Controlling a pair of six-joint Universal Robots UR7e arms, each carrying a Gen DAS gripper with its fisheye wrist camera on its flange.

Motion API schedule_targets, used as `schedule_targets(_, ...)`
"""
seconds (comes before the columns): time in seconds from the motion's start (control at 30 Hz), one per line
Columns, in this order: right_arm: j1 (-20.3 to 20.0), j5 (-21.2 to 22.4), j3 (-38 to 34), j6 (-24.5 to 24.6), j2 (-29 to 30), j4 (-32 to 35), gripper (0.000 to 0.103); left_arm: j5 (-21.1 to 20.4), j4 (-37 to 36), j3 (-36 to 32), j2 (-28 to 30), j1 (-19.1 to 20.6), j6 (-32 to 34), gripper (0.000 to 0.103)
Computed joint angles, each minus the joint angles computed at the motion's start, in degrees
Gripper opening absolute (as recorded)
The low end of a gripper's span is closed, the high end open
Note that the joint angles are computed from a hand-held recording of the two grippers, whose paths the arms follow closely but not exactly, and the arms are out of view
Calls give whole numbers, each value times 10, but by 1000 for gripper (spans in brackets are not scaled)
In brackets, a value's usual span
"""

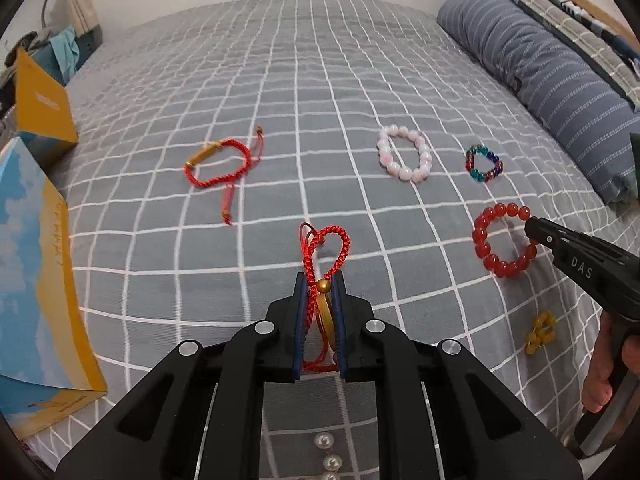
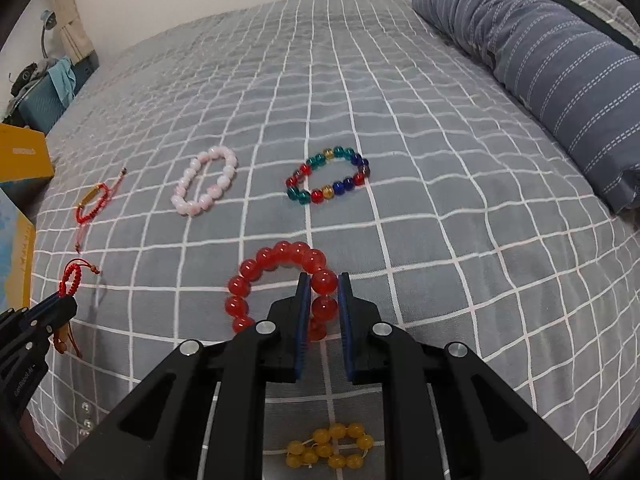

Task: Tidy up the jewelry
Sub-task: 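Carry both bracelets into the white box and lower them inside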

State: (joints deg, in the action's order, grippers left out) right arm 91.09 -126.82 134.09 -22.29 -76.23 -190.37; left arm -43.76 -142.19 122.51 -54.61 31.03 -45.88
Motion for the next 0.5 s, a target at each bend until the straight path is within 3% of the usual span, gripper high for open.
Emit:
schedule_targets(0.33, 41, 3, 14, -11, -10, -43, 13, 28, 20, 25, -52, -21, -25, 11)
schedule_targets(0.5, 66, -16, 13, -1, -5, -53, 13, 43, 43, 37, -83, -31, -46, 11)
